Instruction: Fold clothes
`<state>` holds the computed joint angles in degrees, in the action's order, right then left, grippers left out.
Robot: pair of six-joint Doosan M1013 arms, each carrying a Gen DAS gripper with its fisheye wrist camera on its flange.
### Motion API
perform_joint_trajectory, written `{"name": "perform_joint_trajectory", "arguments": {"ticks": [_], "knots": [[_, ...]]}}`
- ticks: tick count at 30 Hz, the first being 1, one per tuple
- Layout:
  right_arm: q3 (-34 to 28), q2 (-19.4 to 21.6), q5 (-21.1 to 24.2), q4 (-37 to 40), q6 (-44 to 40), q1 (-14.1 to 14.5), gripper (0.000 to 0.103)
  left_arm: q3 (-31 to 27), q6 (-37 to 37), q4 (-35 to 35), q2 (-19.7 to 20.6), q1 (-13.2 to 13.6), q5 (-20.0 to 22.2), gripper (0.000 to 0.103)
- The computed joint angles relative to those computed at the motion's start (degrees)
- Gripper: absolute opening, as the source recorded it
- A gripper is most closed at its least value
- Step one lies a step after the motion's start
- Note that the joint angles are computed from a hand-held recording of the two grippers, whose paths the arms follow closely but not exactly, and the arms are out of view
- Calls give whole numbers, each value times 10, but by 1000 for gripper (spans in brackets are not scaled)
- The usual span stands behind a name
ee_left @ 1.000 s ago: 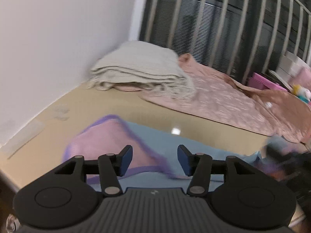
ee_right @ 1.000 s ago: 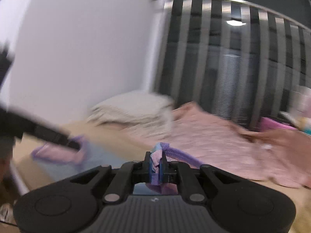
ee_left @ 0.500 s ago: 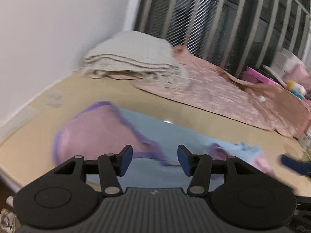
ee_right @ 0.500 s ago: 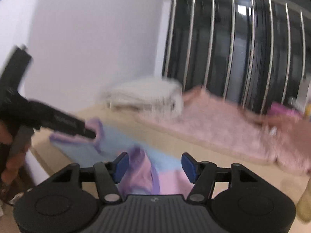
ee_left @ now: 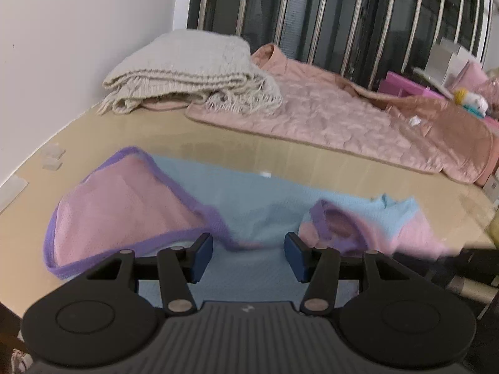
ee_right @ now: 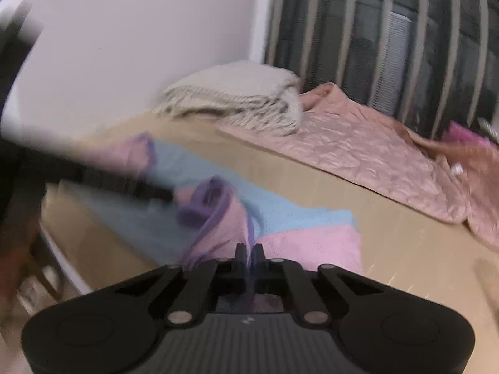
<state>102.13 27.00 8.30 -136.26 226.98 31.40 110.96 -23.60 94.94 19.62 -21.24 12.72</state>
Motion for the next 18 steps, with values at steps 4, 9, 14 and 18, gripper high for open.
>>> {"name": "perform_joint_trajectory", "arguments": {"ticks": [4,9,14,18], "knots": [[0,-10,48,-50,112,-8,2,3,30,-20,0,0,5,52],[-35,11,60,-19,137,-20,2,3,43,-11,2,-7,22,52],[-70,37,-12,94,-2,-20,3,4,20,13,2,-5,19,53],[-39,28,1,45,-6,-7,6,10,-43,63,-3,5,-5,53]]}}
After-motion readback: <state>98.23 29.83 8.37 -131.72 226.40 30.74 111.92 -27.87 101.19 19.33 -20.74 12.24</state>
